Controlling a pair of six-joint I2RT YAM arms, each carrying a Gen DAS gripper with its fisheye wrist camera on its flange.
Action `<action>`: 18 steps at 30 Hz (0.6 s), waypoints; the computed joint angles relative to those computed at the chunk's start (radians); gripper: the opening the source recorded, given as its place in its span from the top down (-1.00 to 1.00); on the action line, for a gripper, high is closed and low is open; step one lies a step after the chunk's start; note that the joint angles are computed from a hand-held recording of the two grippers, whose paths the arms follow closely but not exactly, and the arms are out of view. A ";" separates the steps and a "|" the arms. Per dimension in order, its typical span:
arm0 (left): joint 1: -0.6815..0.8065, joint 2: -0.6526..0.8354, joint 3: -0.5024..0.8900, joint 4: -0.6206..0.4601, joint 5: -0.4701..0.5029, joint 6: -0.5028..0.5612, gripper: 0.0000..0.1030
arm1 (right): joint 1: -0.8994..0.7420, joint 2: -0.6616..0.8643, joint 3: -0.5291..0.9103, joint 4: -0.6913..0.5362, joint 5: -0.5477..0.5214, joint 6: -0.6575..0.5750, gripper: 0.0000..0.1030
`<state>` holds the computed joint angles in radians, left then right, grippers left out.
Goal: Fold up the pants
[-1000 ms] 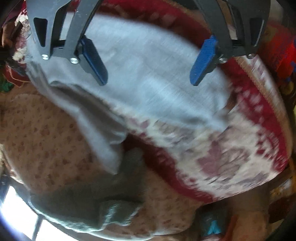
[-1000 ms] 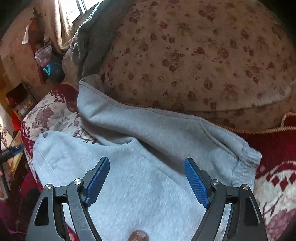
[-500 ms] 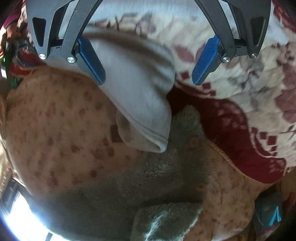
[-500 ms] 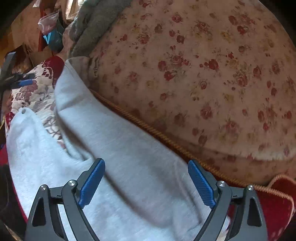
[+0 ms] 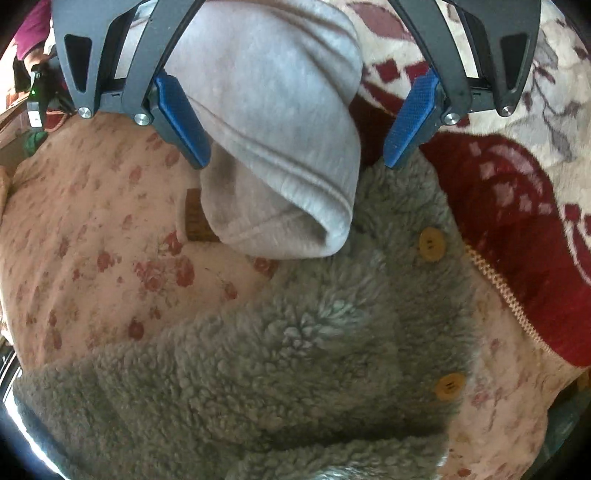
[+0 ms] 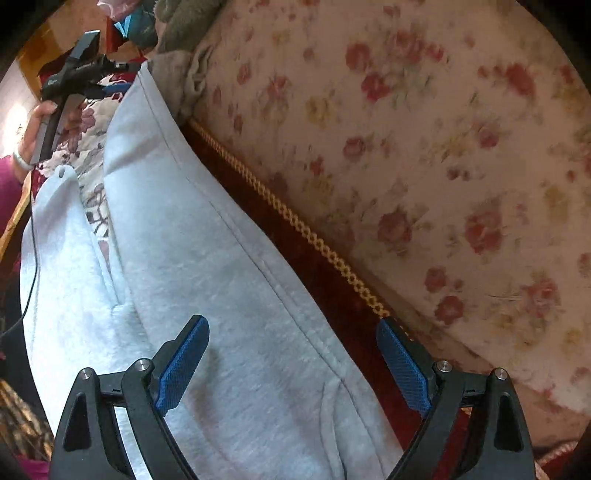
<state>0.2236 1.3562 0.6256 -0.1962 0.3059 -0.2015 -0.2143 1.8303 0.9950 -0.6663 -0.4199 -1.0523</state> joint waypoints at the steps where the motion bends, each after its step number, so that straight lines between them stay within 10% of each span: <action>1: -0.007 0.019 0.013 -0.001 -0.006 0.008 -0.83 | 0.007 0.031 0.015 -0.008 0.018 0.005 -0.84; 8: -0.079 0.153 0.074 0.017 -0.071 0.010 -0.81 | 0.013 0.090 0.004 0.068 0.010 0.046 -0.78; 9: -0.089 0.153 0.064 0.038 -0.077 0.001 -0.71 | 0.013 0.070 -0.026 0.099 0.007 0.048 -0.66; 11: -0.118 0.149 0.050 0.067 -0.103 -0.022 0.05 | 0.027 0.019 -0.102 0.178 0.028 0.050 0.40; 18: -0.186 -0.053 -0.012 -0.006 -0.150 -0.077 0.49 | 0.084 -0.328 -0.397 0.353 0.114 0.011 0.70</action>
